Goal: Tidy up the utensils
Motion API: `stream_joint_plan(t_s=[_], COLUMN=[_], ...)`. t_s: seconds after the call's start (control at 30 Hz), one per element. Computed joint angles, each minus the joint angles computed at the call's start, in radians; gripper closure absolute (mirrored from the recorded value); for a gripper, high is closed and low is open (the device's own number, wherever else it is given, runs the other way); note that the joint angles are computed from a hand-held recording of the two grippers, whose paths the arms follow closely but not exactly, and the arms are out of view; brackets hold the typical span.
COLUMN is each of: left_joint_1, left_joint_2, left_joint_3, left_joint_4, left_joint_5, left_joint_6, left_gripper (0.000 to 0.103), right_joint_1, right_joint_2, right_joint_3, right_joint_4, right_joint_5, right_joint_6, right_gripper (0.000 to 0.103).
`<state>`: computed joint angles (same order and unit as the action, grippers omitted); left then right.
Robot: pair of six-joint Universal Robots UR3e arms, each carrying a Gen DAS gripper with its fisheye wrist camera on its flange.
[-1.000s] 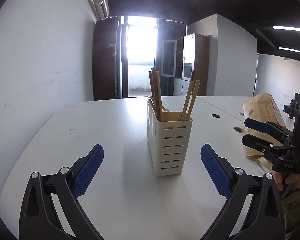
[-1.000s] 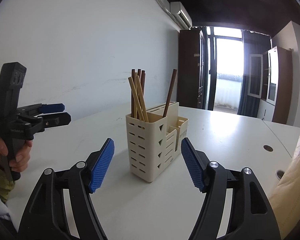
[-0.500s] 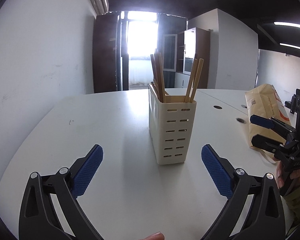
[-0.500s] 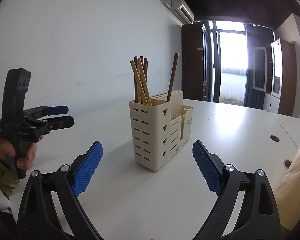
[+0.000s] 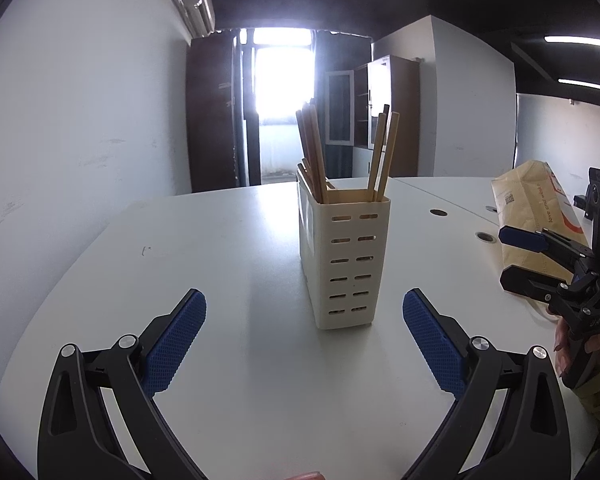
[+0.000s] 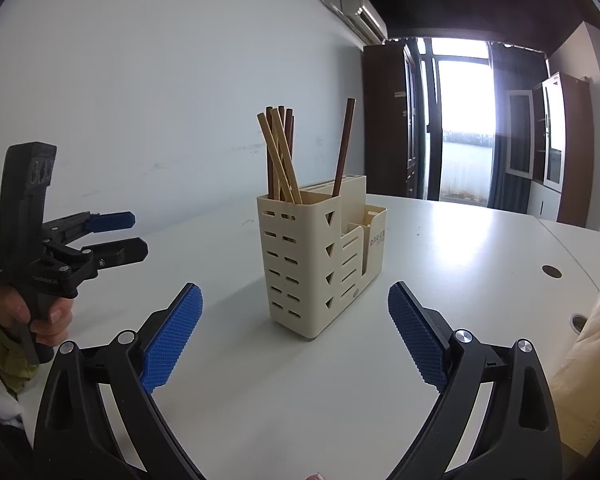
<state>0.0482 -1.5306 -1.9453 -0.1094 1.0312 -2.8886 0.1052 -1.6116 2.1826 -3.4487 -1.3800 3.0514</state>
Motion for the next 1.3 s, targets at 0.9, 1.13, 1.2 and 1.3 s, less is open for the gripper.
stream_joint_plan(t_s=[0.9, 1.13, 1.2, 1.3], left_joint_1=[0.019, 0.026, 0.028, 0.03], left_joint_2=[0.007, 0.006, 0.005, 0.003], left_joint_3=[-0.026, -0.026, -0.025, -0.026], left_joint_4=[0.062, 0.049, 0.05, 0.051], left_joint_5=[-0.045, -0.058, -0.063, -0.067], left_joint_6=[-0.016, -0.006, -0.006, -0.006], left_gripper=[0.006, 0.006, 0.006, 0.006], right_joint_1=[0.002, 0.009, 0.01, 0.016], right_joint_2=[0.001, 0.005, 0.007, 0.011], right_joint_3=[0.007, 0.005, 0.003, 0.001], right_joint_4=[-0.009, -0.01, -0.01, -0.008], right_joint_5=[0.017, 0.017, 0.016, 0.011], right_joint_6=[-0.012, -0.02, -0.02, -0.022], right_gripper=[0.007, 0.007, 0.007, 0.007])
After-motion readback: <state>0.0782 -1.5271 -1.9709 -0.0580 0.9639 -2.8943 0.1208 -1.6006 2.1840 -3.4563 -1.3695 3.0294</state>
